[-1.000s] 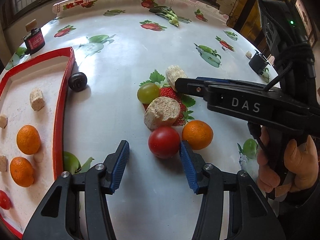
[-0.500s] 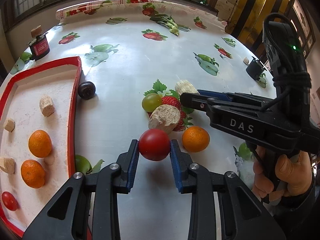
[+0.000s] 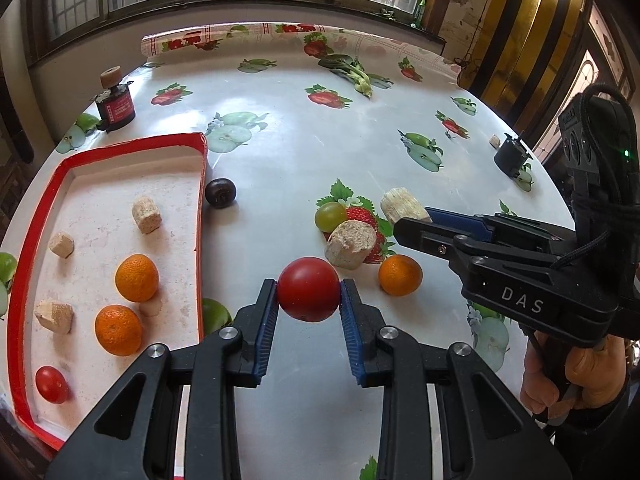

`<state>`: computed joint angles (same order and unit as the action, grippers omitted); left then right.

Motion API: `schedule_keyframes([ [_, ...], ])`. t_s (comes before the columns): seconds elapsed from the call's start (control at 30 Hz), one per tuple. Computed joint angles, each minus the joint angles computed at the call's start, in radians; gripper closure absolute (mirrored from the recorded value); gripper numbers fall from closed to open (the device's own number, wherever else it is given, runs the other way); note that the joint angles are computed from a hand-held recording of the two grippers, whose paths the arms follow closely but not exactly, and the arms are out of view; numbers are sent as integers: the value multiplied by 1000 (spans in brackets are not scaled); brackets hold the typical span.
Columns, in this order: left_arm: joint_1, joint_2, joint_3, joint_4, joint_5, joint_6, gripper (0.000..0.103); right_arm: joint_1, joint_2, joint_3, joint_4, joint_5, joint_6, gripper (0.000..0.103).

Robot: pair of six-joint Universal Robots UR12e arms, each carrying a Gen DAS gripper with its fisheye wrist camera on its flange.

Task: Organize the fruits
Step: 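Carry the tomato and cube over the red tray with both tools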

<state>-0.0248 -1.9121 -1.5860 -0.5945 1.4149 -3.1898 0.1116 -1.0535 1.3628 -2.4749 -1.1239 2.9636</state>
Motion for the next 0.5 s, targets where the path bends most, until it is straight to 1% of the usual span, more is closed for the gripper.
schedule_keyframes([
  [0.5,34,47,-57,45,22,-34,75,23,-25,21,-7,8,-27,72],
])
